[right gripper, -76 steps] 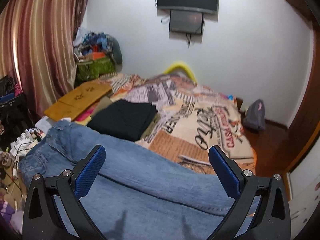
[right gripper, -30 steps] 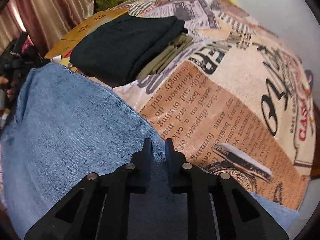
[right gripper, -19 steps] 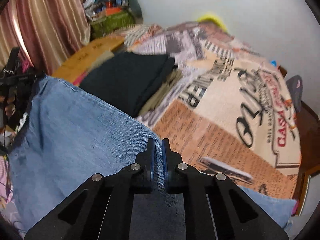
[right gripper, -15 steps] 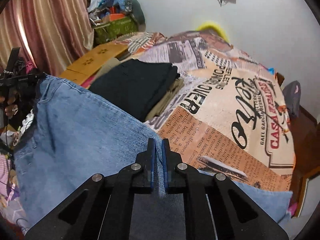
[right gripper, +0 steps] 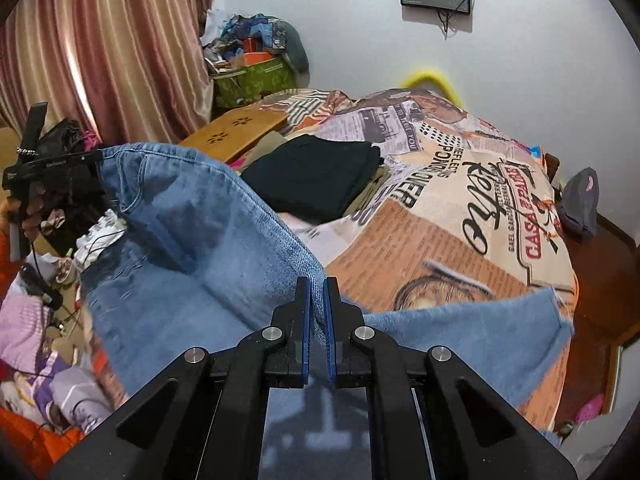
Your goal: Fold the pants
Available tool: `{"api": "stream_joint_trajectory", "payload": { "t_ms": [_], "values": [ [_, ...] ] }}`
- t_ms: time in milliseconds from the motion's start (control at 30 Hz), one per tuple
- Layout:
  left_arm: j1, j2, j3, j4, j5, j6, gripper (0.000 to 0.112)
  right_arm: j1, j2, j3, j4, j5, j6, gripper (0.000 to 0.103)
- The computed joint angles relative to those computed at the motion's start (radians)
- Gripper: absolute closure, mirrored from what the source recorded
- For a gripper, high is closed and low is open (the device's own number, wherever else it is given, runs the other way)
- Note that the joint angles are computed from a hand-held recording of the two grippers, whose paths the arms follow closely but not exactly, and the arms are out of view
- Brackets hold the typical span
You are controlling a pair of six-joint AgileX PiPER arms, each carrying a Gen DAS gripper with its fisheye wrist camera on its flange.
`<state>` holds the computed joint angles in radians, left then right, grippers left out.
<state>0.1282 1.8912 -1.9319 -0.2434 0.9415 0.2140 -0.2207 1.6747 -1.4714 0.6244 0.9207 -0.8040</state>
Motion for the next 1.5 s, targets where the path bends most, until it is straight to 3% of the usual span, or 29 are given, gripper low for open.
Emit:
{"api": "stream_joint_trajectory", "payload": {
  "t_ms": [467, 800, 1167, 1333, 1500],
  "values": [
    [0.108, -0.327, 0.570, -0.133, -0.179, 0.183, 0.105, -0.023, -0.254, 0.380, 0.072, -0.054, -0.090, 0.097],
    [0.162, -0.379, 0.809, -0.133, -0.275, 0.231, 0.109, -0.023, -0.316, 0.523, 0.089, -0.083, -0.091, 0.097],
    [0.155, -0.423, 0.873, -0.069, -0.290, 0.170, 0.110, -0.013, -0.333, 0.587, 0.087, -0.112, -0.078, 0.093],
    [0.071, -0.447, 0.783, -0.008, -0.265, 0.085, 0.109, -0.055, -0.358, 0.557, 0.037, -0.067, -0.034, 0.089],
    [-0.066, -0.390, 0.634, 0.051, -0.234, -0.022, 0.105, -0.148, -0.370, 0.512, 0.044, -0.040, -0.050, 0.083]
  ]
}}
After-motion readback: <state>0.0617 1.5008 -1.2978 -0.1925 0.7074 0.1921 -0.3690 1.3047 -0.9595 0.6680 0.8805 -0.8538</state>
